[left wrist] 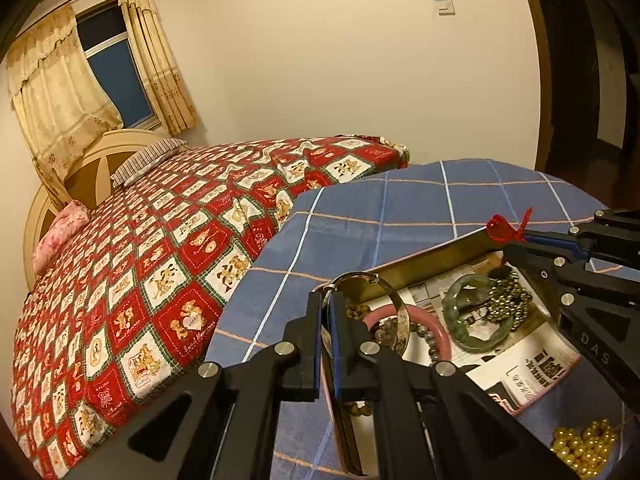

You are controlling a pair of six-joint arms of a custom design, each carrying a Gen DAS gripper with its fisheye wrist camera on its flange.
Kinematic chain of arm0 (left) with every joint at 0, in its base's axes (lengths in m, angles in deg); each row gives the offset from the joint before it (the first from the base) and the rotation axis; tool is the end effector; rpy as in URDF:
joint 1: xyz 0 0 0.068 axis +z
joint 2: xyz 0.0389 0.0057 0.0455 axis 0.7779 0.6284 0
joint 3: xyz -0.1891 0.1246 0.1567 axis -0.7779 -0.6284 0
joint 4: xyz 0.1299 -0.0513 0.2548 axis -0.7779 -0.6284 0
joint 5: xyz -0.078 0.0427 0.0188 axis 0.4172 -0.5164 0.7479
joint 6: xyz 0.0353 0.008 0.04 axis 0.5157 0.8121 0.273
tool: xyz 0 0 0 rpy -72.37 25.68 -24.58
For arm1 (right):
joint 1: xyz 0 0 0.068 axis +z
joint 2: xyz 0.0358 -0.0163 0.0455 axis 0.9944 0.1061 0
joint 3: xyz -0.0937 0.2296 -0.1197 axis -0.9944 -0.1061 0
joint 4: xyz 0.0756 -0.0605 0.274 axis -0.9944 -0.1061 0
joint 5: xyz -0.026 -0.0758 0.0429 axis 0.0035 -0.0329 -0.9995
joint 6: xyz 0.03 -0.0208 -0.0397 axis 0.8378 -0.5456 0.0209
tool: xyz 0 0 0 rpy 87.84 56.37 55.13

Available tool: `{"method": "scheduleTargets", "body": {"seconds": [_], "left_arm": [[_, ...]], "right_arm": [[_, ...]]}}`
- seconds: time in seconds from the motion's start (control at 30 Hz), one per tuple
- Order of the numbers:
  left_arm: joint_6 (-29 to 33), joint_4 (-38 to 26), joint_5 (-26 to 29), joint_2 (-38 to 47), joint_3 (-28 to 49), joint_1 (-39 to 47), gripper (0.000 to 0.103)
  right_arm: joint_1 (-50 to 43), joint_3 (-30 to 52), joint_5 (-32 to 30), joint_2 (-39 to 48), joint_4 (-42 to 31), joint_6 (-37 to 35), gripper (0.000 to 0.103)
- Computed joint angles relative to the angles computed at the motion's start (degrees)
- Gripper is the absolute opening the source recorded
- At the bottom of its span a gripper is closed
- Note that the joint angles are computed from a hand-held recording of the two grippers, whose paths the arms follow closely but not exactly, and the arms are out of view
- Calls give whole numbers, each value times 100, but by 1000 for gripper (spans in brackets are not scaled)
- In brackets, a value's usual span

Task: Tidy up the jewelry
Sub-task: 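Lower both items into the tin and open both tools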

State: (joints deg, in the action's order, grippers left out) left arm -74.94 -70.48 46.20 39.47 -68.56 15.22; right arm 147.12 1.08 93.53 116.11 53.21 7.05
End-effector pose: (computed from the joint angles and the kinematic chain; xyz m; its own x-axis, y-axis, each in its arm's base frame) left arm 0.2015 -0.1309 0.1079 -0.5043 0.4223 -0.7532 0.3705 0.8937 0.2530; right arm 0.1510 0.2453 0.1157 -0.6265 -0.1472 -0.7654 -0.1112 0.9888 -0.0991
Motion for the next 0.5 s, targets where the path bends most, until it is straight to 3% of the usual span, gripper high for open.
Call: {"method": "scheduleTargets", "body": {"seconds": [0.23,0.33,0.4,0.43,0.47,0.5], "left_arm": [[50,132,149,257,59,94,4],[27,103,54,308,92,29,5],[-23,18,-14,304,118,-5,13],[-42,18,-80,278,94,-23,30],[-75,12,-160,258,82,-72,57],[-102,98,-317,162,-14,-129,68]], "right_arm": [[-109,1,-37,122,-81,140,13],[-96,-112,-16,17,-114,241,34],[-93,-169,9,-41,-124,304,45],[-81,-196,13,-77,-166,347,46],[-72,-204,11,-91,-209,383,46],[-62,-198,17,-88,-238,416,47]]}}
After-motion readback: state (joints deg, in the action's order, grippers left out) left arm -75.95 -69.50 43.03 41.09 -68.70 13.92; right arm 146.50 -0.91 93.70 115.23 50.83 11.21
